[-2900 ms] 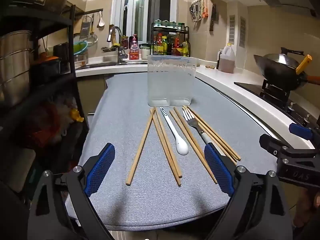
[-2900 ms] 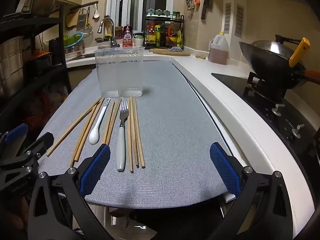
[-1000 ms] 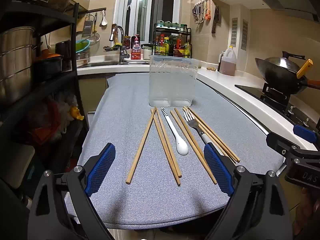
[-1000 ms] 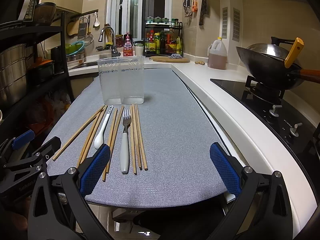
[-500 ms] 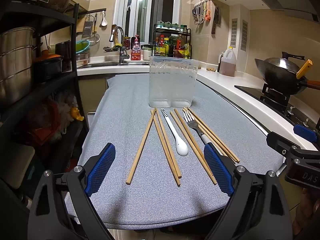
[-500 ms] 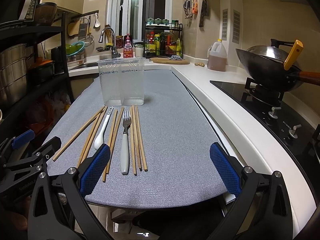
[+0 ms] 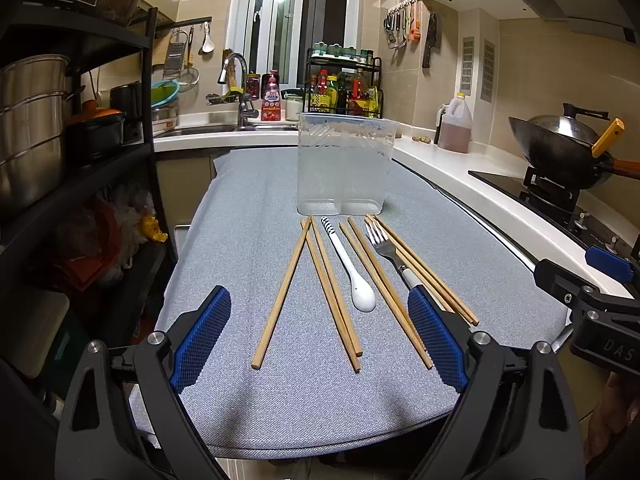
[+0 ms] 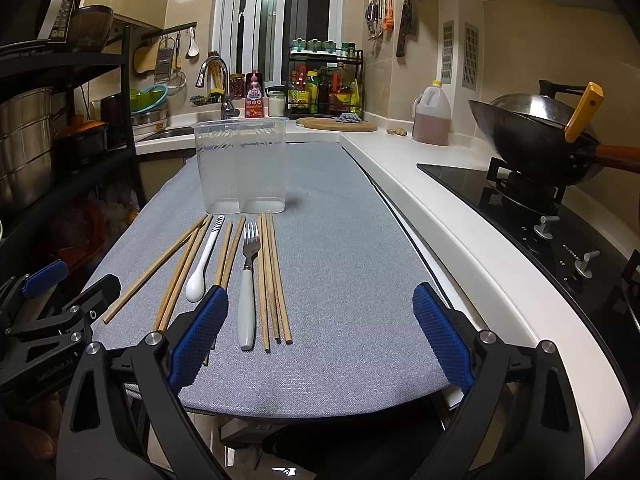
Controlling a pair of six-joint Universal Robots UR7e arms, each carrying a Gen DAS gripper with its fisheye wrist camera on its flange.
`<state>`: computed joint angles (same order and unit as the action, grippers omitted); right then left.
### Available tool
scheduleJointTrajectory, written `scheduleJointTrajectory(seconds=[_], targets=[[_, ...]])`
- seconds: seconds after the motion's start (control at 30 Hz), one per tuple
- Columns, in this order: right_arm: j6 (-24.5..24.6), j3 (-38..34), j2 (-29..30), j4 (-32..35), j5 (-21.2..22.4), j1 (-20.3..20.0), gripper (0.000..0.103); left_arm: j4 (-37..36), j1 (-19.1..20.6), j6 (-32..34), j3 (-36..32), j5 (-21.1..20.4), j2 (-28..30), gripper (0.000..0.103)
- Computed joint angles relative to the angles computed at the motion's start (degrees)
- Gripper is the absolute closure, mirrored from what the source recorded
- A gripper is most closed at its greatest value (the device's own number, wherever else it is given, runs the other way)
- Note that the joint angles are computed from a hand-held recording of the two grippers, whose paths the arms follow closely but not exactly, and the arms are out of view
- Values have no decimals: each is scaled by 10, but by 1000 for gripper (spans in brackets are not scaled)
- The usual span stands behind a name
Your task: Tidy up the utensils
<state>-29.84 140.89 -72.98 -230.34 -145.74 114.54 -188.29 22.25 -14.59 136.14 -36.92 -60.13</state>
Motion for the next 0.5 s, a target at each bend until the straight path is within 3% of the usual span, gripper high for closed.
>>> scheduleJointTrajectory(seconds=[0.3,0.4,0.5], targets=[[14,5,-7,13,12,-8,13,5,-1,-3,0,0,-1,16],[47,14,-32,58,52,-36,20,14,0,-7,0,0,-1,16],[66,17,-53,104,101,-74,36,34,7,-16,-6,0,-1,18]])
